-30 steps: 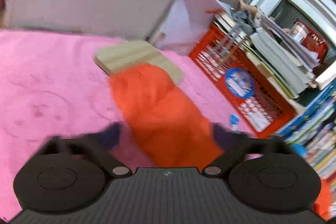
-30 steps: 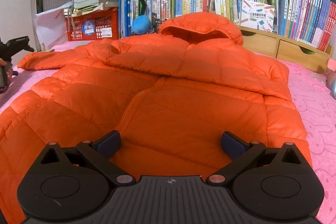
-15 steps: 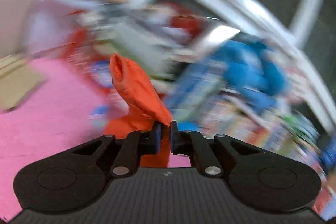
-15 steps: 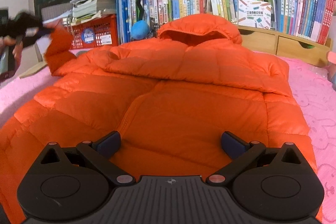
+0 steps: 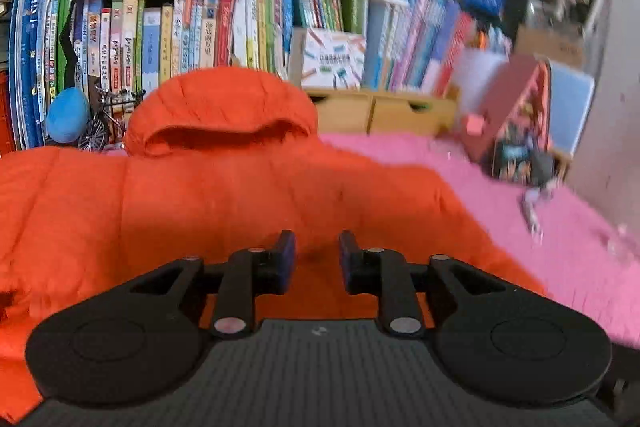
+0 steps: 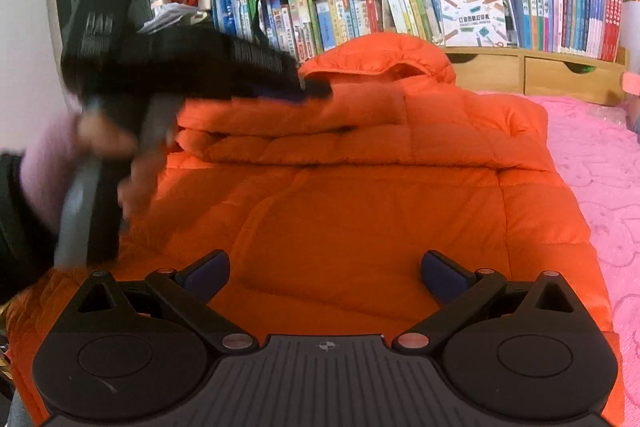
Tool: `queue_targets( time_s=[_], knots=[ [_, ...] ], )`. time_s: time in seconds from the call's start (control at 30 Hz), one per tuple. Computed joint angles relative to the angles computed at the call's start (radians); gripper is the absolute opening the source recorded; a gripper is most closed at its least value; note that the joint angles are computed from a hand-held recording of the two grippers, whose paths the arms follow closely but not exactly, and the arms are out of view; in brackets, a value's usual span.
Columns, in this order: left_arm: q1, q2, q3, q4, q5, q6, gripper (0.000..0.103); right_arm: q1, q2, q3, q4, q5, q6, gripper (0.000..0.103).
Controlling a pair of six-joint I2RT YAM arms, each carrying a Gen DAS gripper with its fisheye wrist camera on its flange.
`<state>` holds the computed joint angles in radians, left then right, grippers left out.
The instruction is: Fold clothes
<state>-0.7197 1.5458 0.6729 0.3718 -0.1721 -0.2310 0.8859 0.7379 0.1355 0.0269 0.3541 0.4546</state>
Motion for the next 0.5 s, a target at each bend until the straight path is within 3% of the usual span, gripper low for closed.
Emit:
queue_targets(
  time_s=[0.1,0.17,0.23,0.37,0.43,0.5],
  knots=[
    [0.004,-0.100,-0.090,0.033,-0.023,0.017,0.049,-0.009,-0.012,-0.002,-0.004,-0.012,0.003,0.103],
    [0.004,-0.176,-0.152,0.065,-0.051,0.026,0.079,-0.011,-0.013,-0.001,-0.008,-0.013,0.004,0.103],
    [-0.013,-0.245,-0.235,0.174,-0.205,0.047,0.090,-0.010,-0.011,0.003,-0.011,-0.009,0.006,0.103],
    [0.019,-0.214,-0.290,0.358,-0.493,0.052,0.093,-0.052,-0.051,0.023,-0.057,-0.039,0.054,0.103],
    [0.075,-0.161,-0.292,0.403,-0.525,-0.015,0.093,-0.137,-0.063,0.049,-0.052,-0.111,0.084,0.103],
    [0.133,-0.104,-0.296,0.430,-0.486,-0.112,0.093,-0.227,-0.031,0.086,0.000,-0.174,0.103,0.103]
  ],
)
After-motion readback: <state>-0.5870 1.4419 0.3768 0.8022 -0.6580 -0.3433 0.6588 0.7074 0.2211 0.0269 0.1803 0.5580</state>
